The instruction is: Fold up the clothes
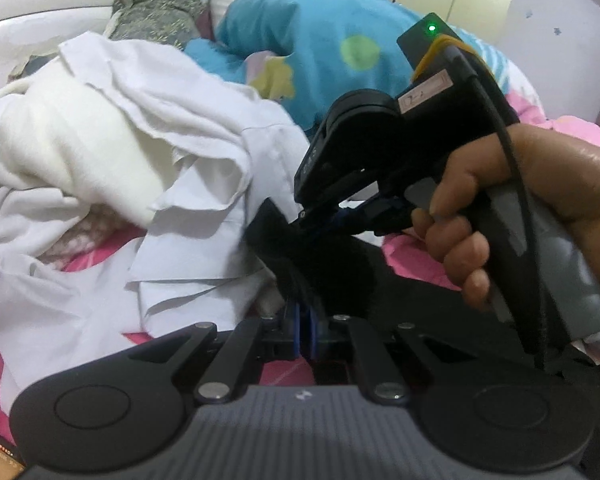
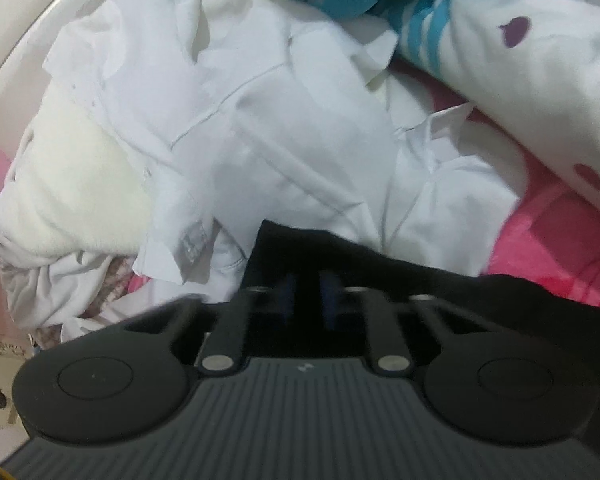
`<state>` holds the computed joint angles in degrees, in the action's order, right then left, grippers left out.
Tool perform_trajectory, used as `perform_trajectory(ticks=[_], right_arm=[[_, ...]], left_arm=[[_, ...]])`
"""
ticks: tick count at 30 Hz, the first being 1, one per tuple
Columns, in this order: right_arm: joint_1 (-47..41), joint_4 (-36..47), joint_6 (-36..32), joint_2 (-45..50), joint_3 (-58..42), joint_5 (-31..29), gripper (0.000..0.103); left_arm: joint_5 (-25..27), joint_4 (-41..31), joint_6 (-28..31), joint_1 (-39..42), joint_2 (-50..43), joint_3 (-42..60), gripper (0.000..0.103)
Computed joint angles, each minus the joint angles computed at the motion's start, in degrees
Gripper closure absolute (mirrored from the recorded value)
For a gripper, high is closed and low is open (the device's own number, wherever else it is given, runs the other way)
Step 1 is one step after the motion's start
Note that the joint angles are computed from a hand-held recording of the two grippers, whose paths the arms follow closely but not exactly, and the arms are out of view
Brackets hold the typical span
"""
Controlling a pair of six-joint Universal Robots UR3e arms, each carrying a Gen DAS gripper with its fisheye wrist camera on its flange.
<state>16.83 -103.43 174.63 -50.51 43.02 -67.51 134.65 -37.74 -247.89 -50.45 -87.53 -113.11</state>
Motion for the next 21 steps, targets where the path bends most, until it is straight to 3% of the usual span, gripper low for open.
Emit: perform_trajectory(ticks=[11, 14, 17, 18, 20, 21], right_arm=[[-7.47, -16.23, 1.98, -13.58, 20.82, 4.52, 0.103], [-9.22, -12.67, -0.87, -14.27, 21.22, 6.69, 0.1], [-8.05, -6.04, -7.99, -13.24, 17.62, 6.19, 0.098], [-6.76, -4.74, -10.64, -12.26, 15.83, 5.08, 0.095], [-4.49, 0.22, -15.93, -8.8, 9.49, 3.76, 0.069], [-2.89, 4.0, -19.05, -6.01, 4.25, 2.64, 0.064]], left_arm=[[0.71, 4.61, 5.99, -2.68, -6.41, 4.65, 0.098], [0.77, 4.22, 6.72, -2.71, -7.45, 5.66, 0.098], [0.7, 3.79, 7.36, -2.49, -8.06, 6.19, 0.098], [0.67, 3.75, 7.61, -2.38, -8.2, 6.24, 0.098], [0.71, 3.64, 8.06, -2.4, -8.46, 6.43, 0.098], [0.79, 3.53, 8.26, -2.47, -8.62, 6.6, 0.098]])
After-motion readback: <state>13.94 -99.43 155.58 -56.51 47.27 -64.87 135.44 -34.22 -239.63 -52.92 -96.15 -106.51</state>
